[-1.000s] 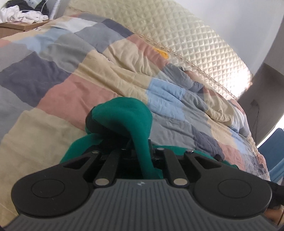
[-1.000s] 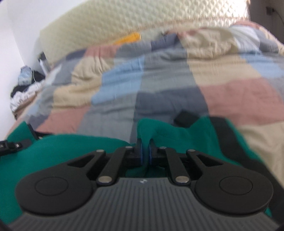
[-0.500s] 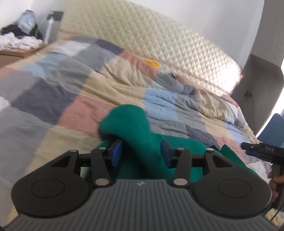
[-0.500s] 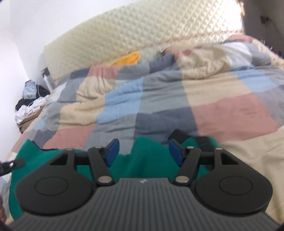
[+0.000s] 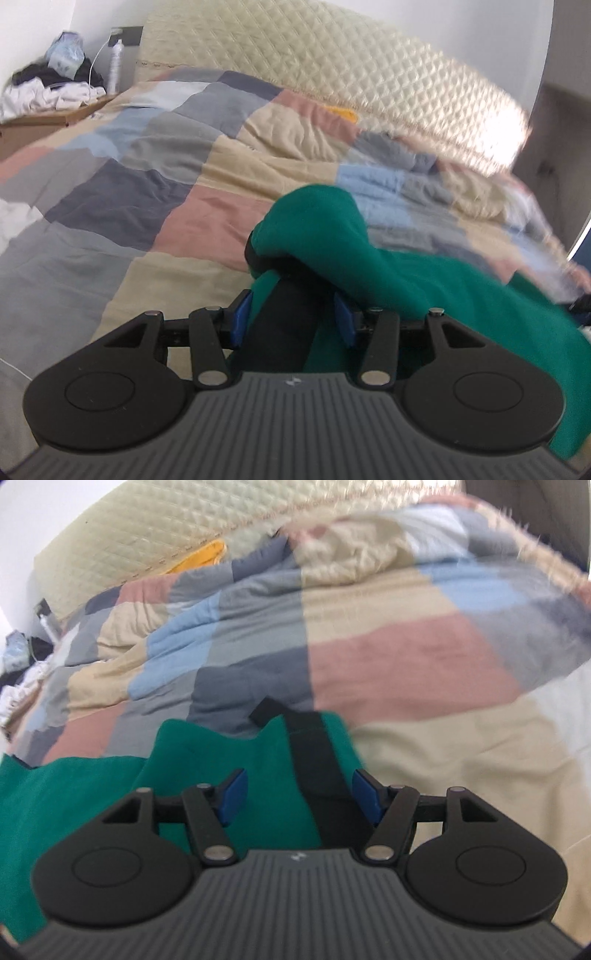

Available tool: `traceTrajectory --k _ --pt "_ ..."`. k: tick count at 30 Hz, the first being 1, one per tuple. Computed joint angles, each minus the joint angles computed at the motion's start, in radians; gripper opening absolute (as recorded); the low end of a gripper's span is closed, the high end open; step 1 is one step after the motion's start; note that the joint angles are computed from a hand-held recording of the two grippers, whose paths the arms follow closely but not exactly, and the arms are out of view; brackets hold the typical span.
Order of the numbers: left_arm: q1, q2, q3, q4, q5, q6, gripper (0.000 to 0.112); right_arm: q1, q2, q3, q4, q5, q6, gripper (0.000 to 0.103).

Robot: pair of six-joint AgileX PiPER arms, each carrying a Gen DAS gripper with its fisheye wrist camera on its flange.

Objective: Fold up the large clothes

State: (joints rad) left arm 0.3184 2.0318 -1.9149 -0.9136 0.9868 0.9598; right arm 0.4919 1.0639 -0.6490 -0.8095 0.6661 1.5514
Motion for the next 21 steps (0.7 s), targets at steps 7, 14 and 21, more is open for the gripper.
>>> traceTrajectory --k 7,14,21 --pt "-0.003 0.063 -0.067 0.011 0.041 -0.038 0.05 -0.037 0.132 -0.039 0.055 -0.078 -0.123 0.067" --pt "-0.032 0.012 0.02 0.0 -0.038 0.04 0.022 0.017 0.172 -0.082 0.011 -0.034 -0.121 0.009" --pt "0.055 0.019 -0.05 -0.093 0.001 -0.069 0.015 0.119 0.019 -0.056 -0.218 0.162 0.146 0.005"
